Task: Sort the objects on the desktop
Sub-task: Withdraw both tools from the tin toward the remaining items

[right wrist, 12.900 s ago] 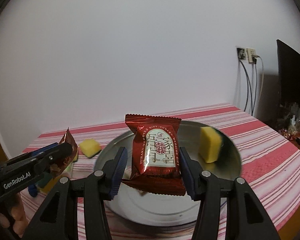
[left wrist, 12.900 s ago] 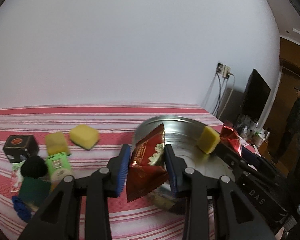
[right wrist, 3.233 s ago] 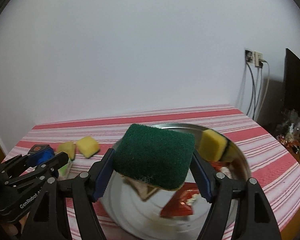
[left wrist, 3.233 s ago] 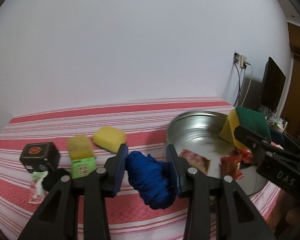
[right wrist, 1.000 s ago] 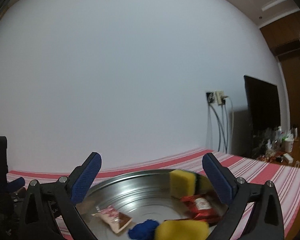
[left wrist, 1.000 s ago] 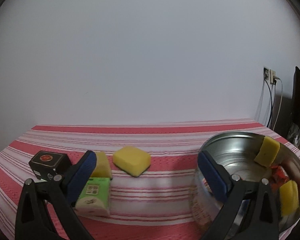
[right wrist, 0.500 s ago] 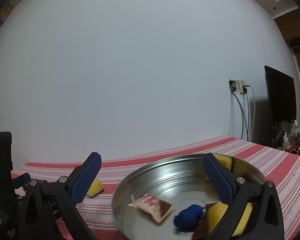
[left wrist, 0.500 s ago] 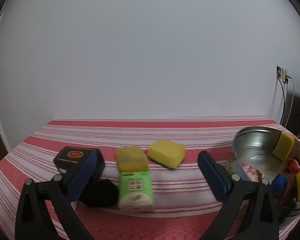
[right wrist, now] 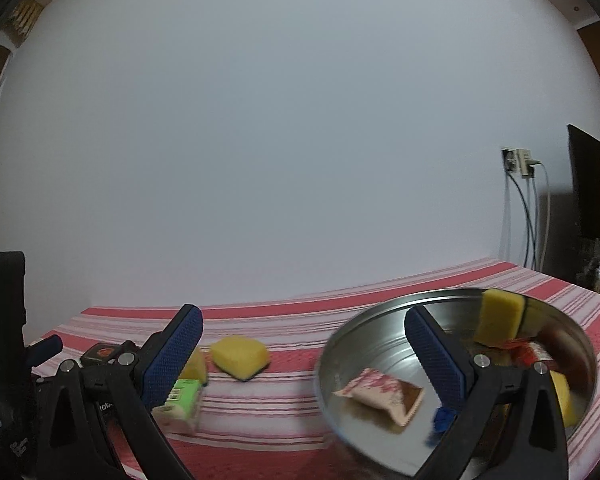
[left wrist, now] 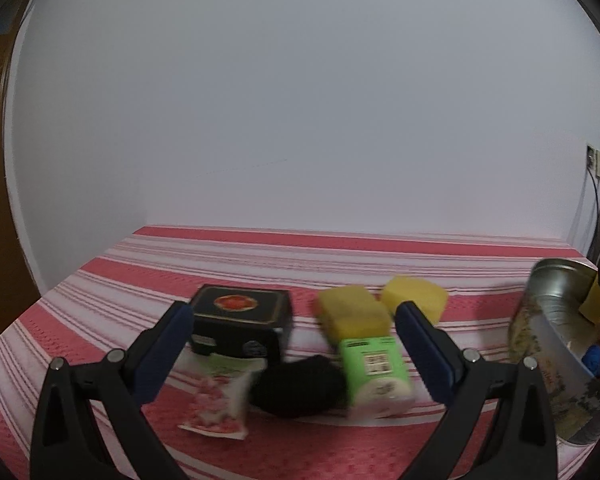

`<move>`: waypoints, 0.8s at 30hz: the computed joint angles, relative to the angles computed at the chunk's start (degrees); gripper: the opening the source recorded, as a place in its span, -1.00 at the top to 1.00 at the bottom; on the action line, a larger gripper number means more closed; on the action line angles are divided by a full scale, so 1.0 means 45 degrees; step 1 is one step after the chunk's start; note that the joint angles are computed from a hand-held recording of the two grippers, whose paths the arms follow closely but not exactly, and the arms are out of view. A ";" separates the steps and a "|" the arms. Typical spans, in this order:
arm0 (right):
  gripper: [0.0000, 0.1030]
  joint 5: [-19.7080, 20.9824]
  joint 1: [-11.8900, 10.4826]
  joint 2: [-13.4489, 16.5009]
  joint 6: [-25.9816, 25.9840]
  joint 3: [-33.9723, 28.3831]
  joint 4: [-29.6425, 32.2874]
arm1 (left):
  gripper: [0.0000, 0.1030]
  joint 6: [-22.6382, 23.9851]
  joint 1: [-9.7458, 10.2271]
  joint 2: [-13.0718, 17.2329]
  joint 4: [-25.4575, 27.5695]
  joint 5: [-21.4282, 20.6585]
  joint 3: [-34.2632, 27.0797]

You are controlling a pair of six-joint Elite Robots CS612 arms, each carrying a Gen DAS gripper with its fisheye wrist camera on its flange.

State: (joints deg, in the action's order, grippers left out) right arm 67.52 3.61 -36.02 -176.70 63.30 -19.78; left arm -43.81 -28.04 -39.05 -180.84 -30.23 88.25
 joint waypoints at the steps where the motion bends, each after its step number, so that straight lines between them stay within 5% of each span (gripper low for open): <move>1: -0.99 -0.0103 0.0030 0.0010 -0.0068 -0.0023 0.0059 | -0.99 -0.0106 0.0030 -0.0067 0.0032 -0.0004 0.0117; 13: -0.99 -0.1482 0.0366 0.0482 -0.1135 -0.1048 0.2115 | -0.99 -0.1697 0.0413 -0.0808 0.1614 -0.0025 0.1146; 15: -0.99 -0.1667 0.0412 0.0586 -0.1546 -0.1267 0.2516 | -0.99 -0.2609 0.0534 -0.1026 0.2573 0.0001 0.1329; 21: -0.99 -0.1978 0.0569 0.1039 -0.2533 -0.2228 0.4214 | -0.98 -0.7654 0.1051 -0.1900 0.7696 -0.0697 0.1613; 24: -0.99 -0.2047 0.0671 0.1552 -0.3052 -0.3305 0.5742 | -0.98 -0.8277 0.1249 -0.2036 0.7937 -0.1262 0.1770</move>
